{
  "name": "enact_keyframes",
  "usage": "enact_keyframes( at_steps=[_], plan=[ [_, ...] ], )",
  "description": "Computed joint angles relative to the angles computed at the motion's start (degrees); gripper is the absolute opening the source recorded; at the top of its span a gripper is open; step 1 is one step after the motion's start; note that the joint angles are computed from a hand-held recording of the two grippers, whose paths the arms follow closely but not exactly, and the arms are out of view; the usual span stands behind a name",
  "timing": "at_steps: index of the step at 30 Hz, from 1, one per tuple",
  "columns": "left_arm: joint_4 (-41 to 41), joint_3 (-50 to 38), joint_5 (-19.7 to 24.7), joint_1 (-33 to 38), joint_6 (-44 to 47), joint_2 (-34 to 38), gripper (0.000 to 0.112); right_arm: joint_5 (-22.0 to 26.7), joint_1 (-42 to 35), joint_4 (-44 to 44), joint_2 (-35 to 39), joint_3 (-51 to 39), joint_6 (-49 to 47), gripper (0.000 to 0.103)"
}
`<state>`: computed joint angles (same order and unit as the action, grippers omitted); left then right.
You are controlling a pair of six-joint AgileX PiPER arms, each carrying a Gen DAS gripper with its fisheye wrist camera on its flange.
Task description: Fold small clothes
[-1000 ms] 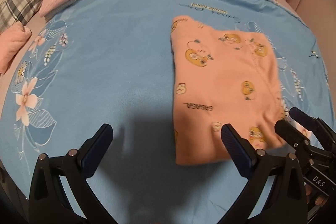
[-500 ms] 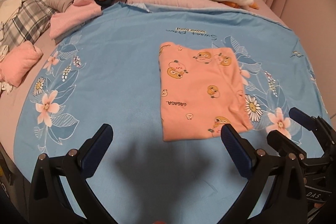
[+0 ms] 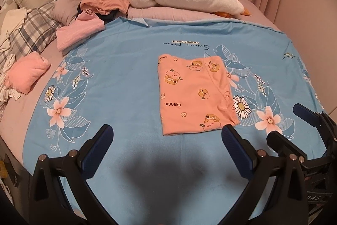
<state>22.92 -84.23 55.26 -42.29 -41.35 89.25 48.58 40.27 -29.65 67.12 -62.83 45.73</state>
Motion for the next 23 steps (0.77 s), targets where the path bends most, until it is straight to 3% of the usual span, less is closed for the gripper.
enact_keyframes(
  at_steps=[23],
  plan=[
    [2.52, 1.43, 1.18, -2.76, -2.23, -3.19, 0.103, 2.72, 4.51, -4.26, -0.9, -0.12, 4.82, 0.096]
  ],
)
